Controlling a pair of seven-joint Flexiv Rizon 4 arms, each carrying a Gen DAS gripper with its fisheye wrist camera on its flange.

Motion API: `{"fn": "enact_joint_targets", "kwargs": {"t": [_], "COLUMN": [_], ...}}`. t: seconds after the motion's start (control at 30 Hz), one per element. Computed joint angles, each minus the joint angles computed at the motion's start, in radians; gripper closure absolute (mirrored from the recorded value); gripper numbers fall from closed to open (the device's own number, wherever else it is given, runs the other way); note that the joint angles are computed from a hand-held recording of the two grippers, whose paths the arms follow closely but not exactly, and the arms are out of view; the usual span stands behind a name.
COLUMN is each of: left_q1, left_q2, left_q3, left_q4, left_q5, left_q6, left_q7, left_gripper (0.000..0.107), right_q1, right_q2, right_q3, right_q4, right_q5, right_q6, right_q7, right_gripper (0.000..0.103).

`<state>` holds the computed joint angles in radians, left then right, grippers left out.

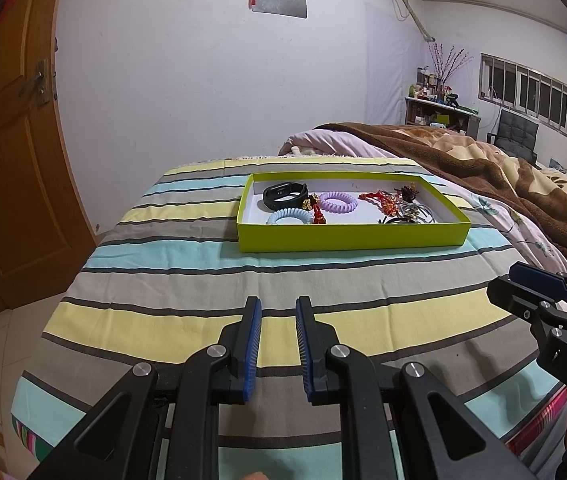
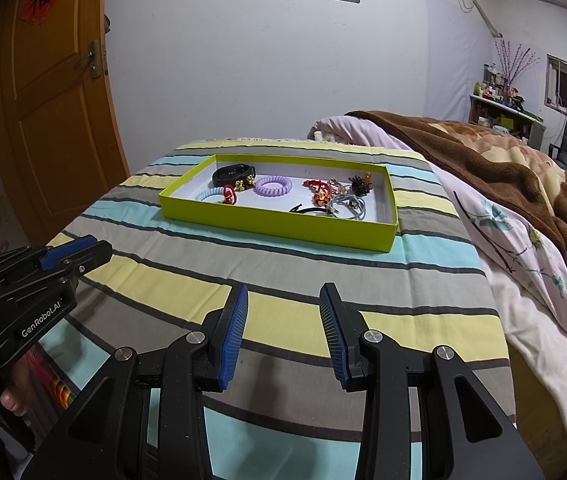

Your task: Organize jewelry

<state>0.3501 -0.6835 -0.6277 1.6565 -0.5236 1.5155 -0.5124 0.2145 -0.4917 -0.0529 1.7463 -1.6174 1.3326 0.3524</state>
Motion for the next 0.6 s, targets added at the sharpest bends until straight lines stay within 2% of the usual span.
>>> {"fn": "enact_joint_targets", "kwargs": {"t": [0.37, 0.6], "left_q1": [-0.015, -0.008], "left_q2": [0.001, 0.000], "left_q3": [0.023, 0.010], "left_q4": [-0.008, 0.002], "left_q5": [-0.012, -0.013], "left_q6": [-0.019, 0.002], "left_q7": [-0.006, 0.006], "left_gripper": [0.090, 0.090], "right_q1": [0.002, 0.001], "right_q2": [0.001, 0.002], "right_q3": [0.000, 0.001], "right_q4": [0.003, 0.003], "right_q5": [0.003, 0.001], "right_q6": [-0.002, -0.001], "right_q7": [0.001, 0.004], "right_gripper": [0.065, 0.065]}}
